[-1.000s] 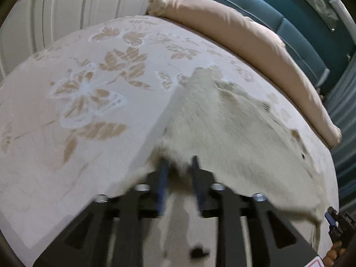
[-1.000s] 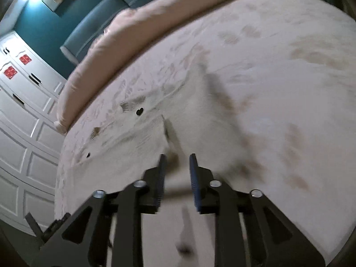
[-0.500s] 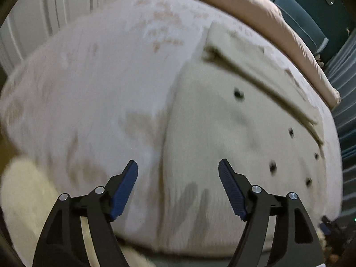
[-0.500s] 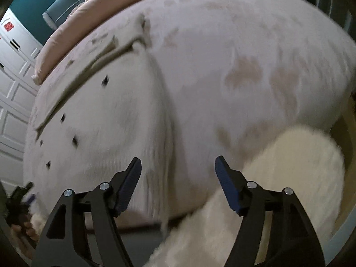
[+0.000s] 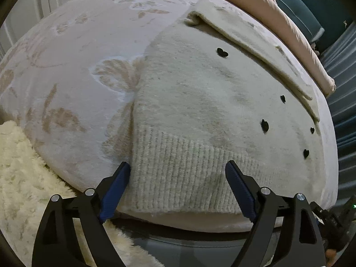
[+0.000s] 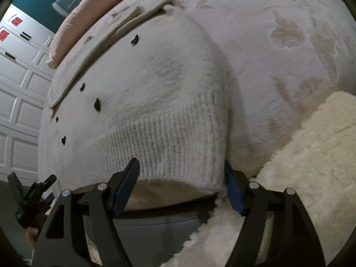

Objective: Fold small clothes
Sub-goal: 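Grasp the ribbed hem with the left tool while the right tool grasps it too, then hold the pinched ribbed hem with both tools and lift it slightly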

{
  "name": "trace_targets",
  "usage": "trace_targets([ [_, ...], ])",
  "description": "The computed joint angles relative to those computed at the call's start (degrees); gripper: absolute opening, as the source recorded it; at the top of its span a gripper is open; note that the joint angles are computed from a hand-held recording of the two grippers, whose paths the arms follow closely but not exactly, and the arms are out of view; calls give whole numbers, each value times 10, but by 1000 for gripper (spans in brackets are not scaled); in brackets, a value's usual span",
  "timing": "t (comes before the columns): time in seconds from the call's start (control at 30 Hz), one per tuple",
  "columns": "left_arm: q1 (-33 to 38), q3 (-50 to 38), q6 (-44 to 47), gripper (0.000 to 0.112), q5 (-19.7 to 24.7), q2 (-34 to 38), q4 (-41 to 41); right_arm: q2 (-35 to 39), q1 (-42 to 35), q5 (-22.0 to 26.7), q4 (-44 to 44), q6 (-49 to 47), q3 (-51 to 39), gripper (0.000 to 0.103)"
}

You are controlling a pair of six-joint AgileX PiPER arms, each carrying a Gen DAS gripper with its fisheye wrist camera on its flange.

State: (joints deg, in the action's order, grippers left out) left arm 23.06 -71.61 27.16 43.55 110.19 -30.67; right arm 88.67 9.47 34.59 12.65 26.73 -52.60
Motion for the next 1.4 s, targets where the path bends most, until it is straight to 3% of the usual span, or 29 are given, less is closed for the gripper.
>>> trace_targets([
  [0.07,1,-4,17,78,7,2,-13,3,4,-6,-3,6,-1,70],
  [0.13,4,-13,44,62,26,4,-36,4,10,-13,-3,7,-1,70],
  [0.2,2,-31,53,35,51,12,-42,2,14,-15,-5,0,-1,66],
  [0.37,3,-36,74,10,63,4,-40,5,32,-10,-45,30,-14,57],
  [0.43,6,-39,84,8,75,-2,-52,3,36,-10,-55,38,-15,51],
  [0.57,15,-48,85,7,99,-14,-70,0,45,-6,-92,55,-26,11],
  [0.6,16,-47,84,7,102,-17,-73,-4,45,-7,-96,58,-27,9],
  [0.73,28,-56,79,6,126,-36,-71,-37,56,-2,-143,82,-31,6],
  [0.97,50,-25,99,5,158,-80,-65,-98,71,76,-163,53,-37,4],
  [1.23,61,42,127,5,180,-132,-27,-151,79,131,-157,21,0,4],
  [1.4,84,54,149,7,213,-138,-23,-182,69,162,-106,-33,29,4],
])
